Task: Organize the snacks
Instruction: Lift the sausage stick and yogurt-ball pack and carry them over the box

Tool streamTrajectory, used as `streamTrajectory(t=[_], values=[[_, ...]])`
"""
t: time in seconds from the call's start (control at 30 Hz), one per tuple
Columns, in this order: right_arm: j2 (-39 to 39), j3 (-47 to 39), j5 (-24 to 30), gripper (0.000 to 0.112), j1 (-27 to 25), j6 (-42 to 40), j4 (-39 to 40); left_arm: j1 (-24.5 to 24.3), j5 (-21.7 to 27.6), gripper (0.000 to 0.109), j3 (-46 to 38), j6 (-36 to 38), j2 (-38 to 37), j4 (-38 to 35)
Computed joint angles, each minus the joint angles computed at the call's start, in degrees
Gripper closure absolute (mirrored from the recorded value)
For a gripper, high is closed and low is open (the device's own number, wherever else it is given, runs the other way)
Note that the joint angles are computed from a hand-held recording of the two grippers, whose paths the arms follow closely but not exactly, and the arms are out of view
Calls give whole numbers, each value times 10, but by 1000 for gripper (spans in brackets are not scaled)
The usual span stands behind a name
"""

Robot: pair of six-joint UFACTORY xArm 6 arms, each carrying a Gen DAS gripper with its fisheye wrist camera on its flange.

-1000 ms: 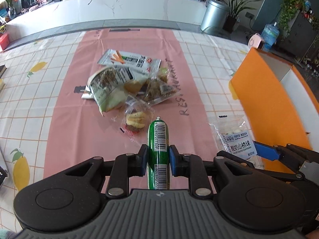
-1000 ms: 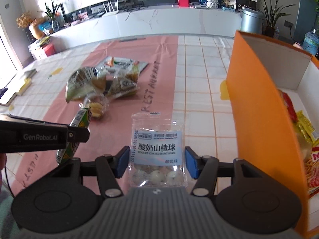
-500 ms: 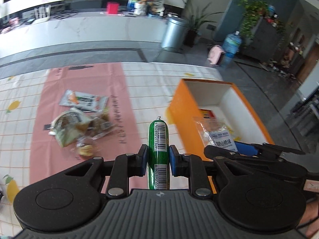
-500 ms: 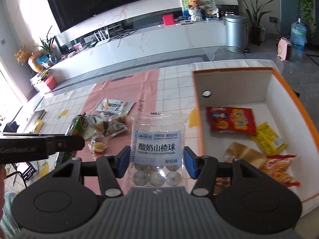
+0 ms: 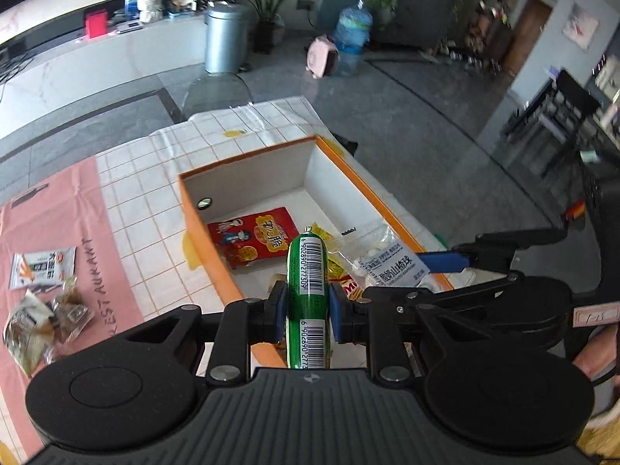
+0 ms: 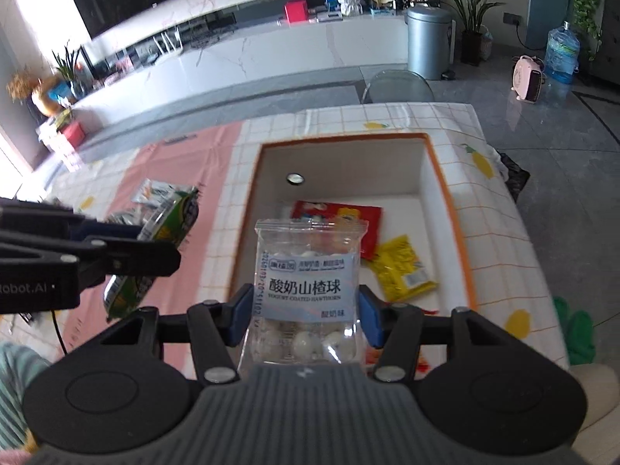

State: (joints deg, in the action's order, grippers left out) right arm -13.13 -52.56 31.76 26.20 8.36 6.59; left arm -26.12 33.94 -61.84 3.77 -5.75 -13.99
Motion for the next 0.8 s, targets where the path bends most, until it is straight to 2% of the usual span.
streamTrajectory(t=[0.1, 0.37, 0.6, 0.8], values=[[10, -6, 18, 58, -27, -73, 59, -10, 34, 84, -50, 1, 46, 35], [103, -64, 59, 58, -53, -145, 53, -3, 174, 84, -215, 43, 200, 55], [183, -122, 65, 58, -50, -207, 41, -5, 223, 84, -309, 41, 287, 118], [235, -171, 80, 58, -52, -235, 40, -5, 258, 84, -369, 56, 339, 123]])
